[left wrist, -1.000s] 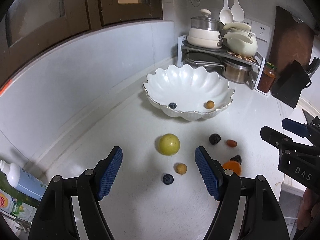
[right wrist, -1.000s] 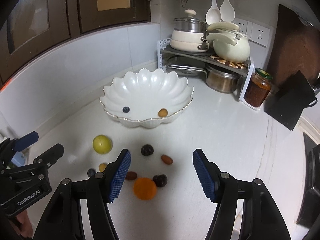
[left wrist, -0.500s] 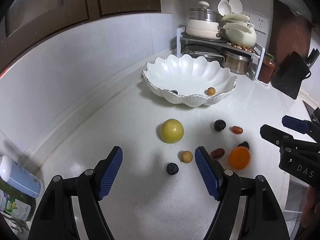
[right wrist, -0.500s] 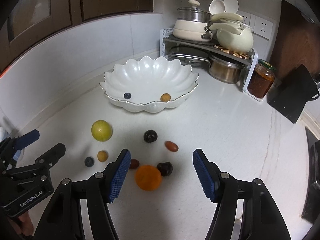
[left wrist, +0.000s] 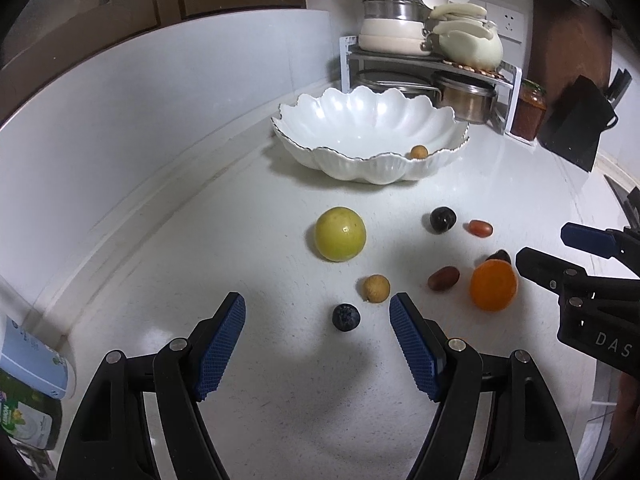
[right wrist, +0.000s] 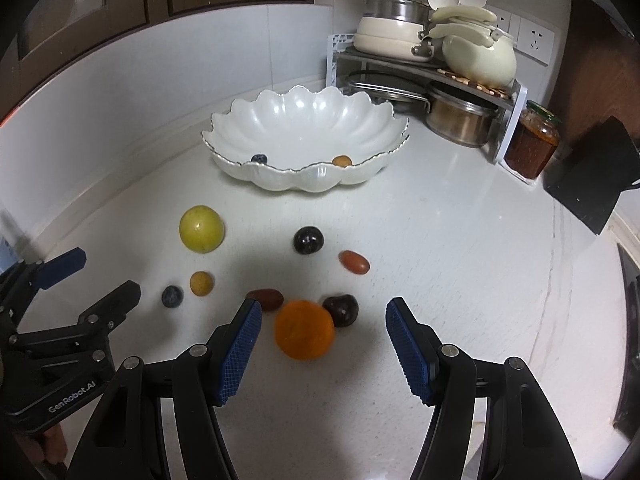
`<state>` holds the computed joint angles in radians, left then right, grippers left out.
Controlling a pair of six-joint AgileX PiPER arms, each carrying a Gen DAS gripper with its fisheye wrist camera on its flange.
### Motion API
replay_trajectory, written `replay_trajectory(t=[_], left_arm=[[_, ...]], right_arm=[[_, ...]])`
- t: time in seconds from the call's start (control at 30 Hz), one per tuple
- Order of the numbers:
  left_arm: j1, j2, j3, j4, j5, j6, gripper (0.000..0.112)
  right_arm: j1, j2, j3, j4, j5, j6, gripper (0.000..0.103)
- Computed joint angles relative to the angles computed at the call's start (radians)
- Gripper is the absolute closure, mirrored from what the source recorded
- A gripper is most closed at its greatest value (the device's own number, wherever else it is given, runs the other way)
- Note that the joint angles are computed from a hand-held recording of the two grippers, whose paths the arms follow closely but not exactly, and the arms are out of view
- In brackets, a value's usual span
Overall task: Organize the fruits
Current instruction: 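Close left tool on another blueberry while right tool closes on the orange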
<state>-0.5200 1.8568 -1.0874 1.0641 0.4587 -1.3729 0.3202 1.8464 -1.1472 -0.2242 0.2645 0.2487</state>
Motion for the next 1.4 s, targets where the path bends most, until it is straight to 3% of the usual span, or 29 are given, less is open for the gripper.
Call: replay_trajectory(t=[0.63, 0.8, 1.1, 1.4], left_arm=[[0.054, 0.085, 0.008, 0.049, -0.127, 0.023, 0.045], [0.071, 0.106, 0.0, 0.01, -0.156, 0.068, 0.053], [0.084, 0.127, -0.013, -0.025, -0.187, 0.12, 0.055], [0.102, 0.156, -0.041, -0.143, -0.216, 0.241, 0.065]], right_arm=[[0.018, 0.084, -0.008, -0.123, -0.025, 0.166, 0.037], [0.025, 0.101, -0.012, -0.159, -0.031, 0.211, 0.037], [0.04, 0.116, -0.01, -0.277, -0.041, 0.331, 0.037], [0.044, 0.139, -0.026, -0.28, -0.037, 0.332, 0.038]])
